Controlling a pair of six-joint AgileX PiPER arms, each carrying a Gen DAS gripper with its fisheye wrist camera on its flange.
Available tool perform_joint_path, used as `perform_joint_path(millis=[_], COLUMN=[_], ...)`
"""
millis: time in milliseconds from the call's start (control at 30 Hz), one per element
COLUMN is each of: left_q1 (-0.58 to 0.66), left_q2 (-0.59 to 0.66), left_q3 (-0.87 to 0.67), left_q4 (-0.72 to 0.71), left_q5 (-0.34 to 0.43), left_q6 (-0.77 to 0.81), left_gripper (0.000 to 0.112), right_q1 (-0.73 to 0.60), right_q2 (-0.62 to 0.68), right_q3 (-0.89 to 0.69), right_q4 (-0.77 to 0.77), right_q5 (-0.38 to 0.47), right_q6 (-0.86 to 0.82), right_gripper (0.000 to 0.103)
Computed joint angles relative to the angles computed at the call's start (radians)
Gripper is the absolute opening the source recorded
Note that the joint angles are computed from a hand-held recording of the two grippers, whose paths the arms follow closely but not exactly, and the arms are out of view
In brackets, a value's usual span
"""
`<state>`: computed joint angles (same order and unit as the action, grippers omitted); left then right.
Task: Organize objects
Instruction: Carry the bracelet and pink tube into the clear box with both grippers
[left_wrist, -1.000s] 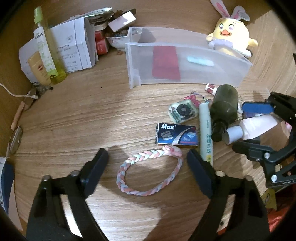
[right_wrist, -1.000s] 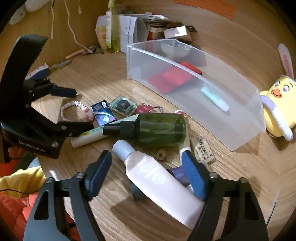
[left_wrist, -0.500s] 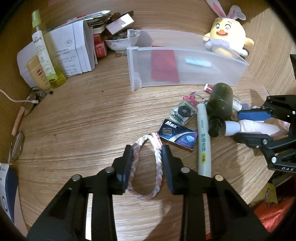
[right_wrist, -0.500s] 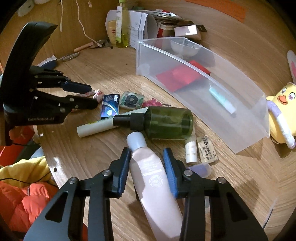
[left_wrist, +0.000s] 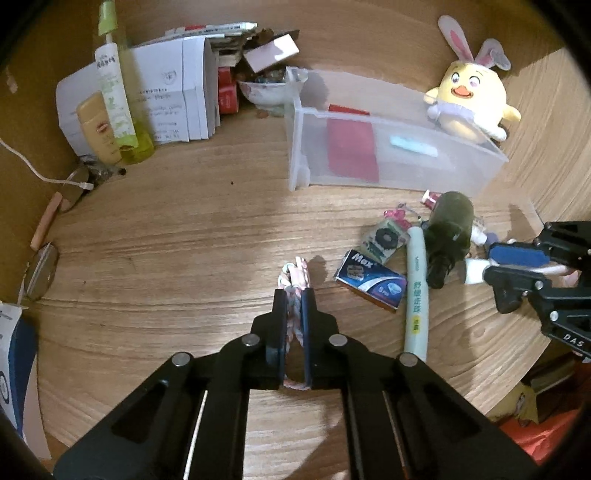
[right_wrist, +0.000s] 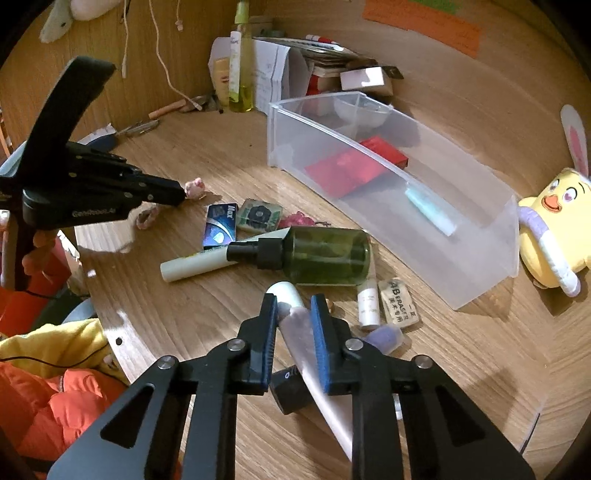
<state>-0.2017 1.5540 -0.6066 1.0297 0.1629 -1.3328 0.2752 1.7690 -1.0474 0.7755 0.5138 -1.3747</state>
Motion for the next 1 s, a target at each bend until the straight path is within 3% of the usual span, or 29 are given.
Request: perform_joint_path(millis=[167,400,567,733,1000], left_q1=[-0.008,-0.014,-0.027,-0.044,-0.064], left_q2=[-0.044,-0.082,-0.091,-0.093,-0.097], left_q3=[0.010,0.004,-0.014,-0.036,-0.073], left_q4=[0.024,0.021,0.021,0.027,0.009], left_q5=[0.006,-0.005,-0.012,-0.014,-0.011], left_q6=[-0.031,-0.035,-0.037,-0.038,-0.017], left_gripper=[0.006,0.006,0.006,0.006,0.006], right_q1=[-0.006,0.010,0.031,0.038,0.014], right_q2=[0.010,0.038,0.028,0.040,0.016], right_q3=[-0.026,-0.041,-0.015,-0.019,-0.003], right_q4=[-0.042,-0.100,-0.113,-0.136,-0.052], right_q5=[0.049,0.036,-0.015,-0.026,-0.021], right_q6=[0.047,0.085,0.065,0.073,0.018], right_gripper=[0.018,0.029,0.029,0.028,0.022])
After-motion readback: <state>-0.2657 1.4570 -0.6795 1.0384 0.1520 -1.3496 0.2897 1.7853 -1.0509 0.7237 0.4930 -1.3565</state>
